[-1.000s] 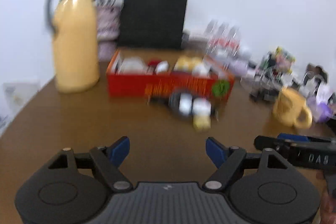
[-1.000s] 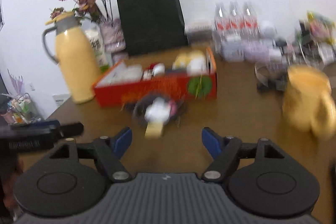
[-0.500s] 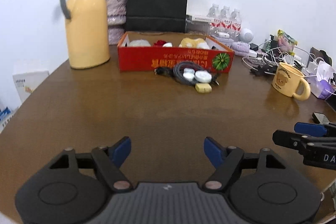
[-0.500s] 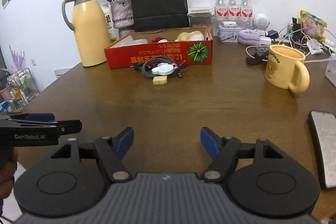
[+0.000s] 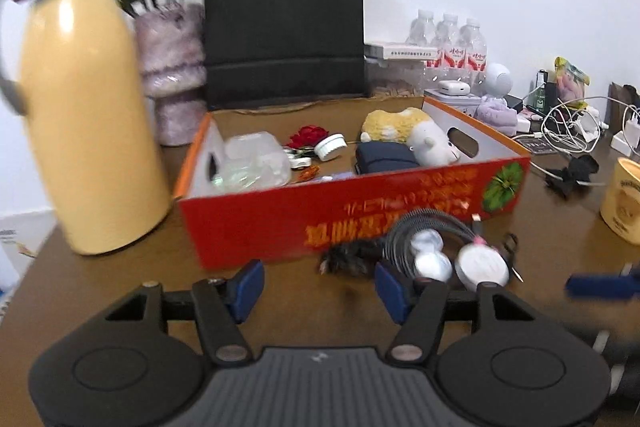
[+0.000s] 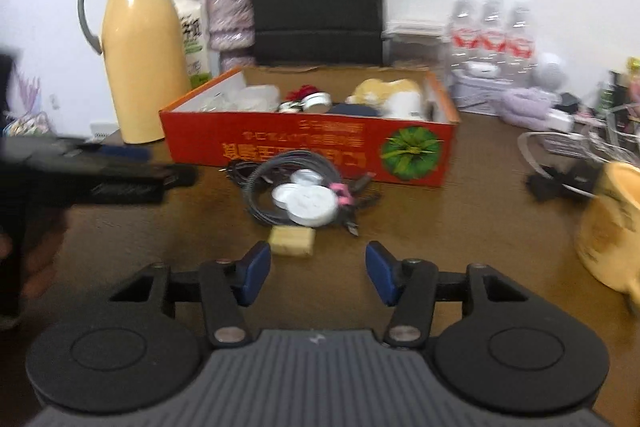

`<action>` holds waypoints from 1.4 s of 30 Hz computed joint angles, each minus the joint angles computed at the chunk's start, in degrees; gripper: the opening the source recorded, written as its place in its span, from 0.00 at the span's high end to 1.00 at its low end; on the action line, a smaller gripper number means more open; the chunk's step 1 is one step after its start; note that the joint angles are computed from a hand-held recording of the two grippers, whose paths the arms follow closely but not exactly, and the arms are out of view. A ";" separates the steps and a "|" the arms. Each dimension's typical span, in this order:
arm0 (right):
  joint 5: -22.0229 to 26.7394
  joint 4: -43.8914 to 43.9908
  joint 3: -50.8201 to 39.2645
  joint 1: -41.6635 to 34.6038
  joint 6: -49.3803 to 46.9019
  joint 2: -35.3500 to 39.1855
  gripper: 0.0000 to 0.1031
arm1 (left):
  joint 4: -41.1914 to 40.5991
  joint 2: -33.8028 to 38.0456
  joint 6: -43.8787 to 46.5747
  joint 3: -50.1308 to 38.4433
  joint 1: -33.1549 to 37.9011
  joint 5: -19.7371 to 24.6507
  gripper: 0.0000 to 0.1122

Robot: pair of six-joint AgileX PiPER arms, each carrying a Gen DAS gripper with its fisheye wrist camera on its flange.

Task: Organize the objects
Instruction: 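Grasp a black cable with the left gripper while the right grasps the yellow sponge block, then carry the black cable and yellow sponge into the cardboard box and open both grippers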

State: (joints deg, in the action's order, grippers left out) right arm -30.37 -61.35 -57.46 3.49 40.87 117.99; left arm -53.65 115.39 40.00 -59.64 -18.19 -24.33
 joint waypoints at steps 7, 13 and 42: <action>4.28 -1.77 -7.69 4.84 4.07 6.71 0.58 | 6.31 7.39 -5.21 -11.92 5.69 11.86 0.75; 4.28 5.05 -7.32 5.48 -1.70 7.37 0.69 | 4.21 5.10 -3.79 -7.69 4.33 10.50 0.83; -12.64 -10.24 0.02 -7.92 8.35 -6.11 0.69 | 8.48 -16.49 -14.46 7.17 0.47 6.60 0.84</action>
State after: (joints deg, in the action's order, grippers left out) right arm -43.01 -71.59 -57.44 -4.43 49.22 111.88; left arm -45.17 98.90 25.54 -52.47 -17.72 -17.74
